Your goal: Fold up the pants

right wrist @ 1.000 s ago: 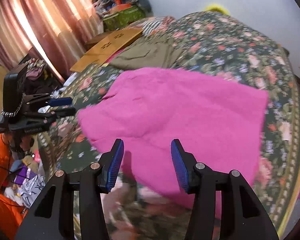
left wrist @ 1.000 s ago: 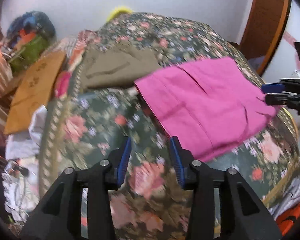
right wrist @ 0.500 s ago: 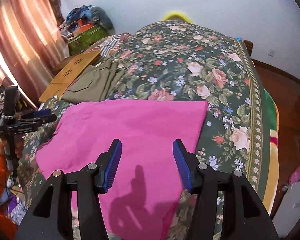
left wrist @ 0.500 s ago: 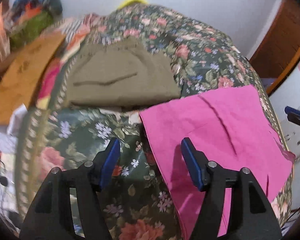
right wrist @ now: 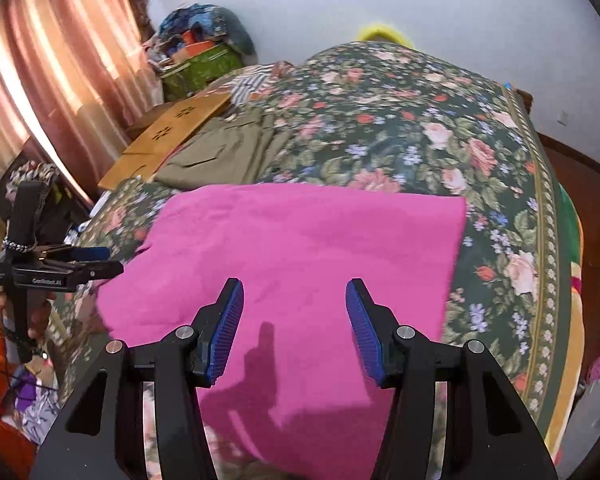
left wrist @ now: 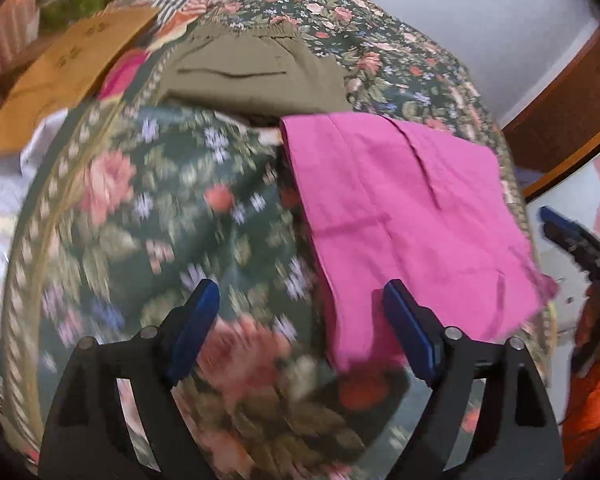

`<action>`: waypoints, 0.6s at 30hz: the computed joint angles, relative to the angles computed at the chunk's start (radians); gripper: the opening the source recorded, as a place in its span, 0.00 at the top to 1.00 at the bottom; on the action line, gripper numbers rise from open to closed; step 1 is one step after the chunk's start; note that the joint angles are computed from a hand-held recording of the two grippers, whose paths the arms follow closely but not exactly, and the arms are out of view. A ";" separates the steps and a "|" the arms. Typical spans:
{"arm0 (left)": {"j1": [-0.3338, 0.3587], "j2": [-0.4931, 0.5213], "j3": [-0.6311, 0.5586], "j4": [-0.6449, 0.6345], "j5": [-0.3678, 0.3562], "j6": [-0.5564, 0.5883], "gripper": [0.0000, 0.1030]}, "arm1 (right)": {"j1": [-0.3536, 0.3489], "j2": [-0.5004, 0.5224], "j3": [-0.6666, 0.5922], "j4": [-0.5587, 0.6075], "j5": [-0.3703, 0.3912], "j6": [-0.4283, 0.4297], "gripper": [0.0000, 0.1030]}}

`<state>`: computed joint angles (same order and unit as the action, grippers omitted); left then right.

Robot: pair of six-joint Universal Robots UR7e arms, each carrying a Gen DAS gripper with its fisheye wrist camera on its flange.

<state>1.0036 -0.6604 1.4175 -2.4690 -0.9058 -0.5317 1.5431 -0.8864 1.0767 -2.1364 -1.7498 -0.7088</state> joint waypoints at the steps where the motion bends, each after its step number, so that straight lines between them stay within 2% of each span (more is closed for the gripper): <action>1: -0.002 -0.008 0.012 -0.006 -0.021 -0.013 0.18 | 0.004 -0.014 0.030 -0.011 0.001 -0.013 0.52; 4: 0.006 -0.033 0.063 -0.064 -0.150 -0.046 0.18 | 0.010 -0.031 0.076 -0.025 -0.006 -0.031 0.52; 6: 0.007 -0.037 0.085 -0.094 -0.206 -0.062 0.18 | 0.009 -0.037 0.097 -0.020 -0.009 -0.031 0.52; 9: 0.001 -0.028 0.099 -0.107 -0.238 -0.077 0.18 | 0.010 -0.043 0.131 -0.034 -0.036 -0.034 0.52; 11: -0.008 -0.021 0.103 -0.122 -0.225 -0.081 0.15 | 0.007 -0.042 0.147 -0.035 -0.062 -0.047 0.52; 18: -0.004 0.005 0.093 -0.222 -0.282 -0.071 0.06 | -0.007 -0.046 0.150 -0.028 -0.031 -0.040 0.51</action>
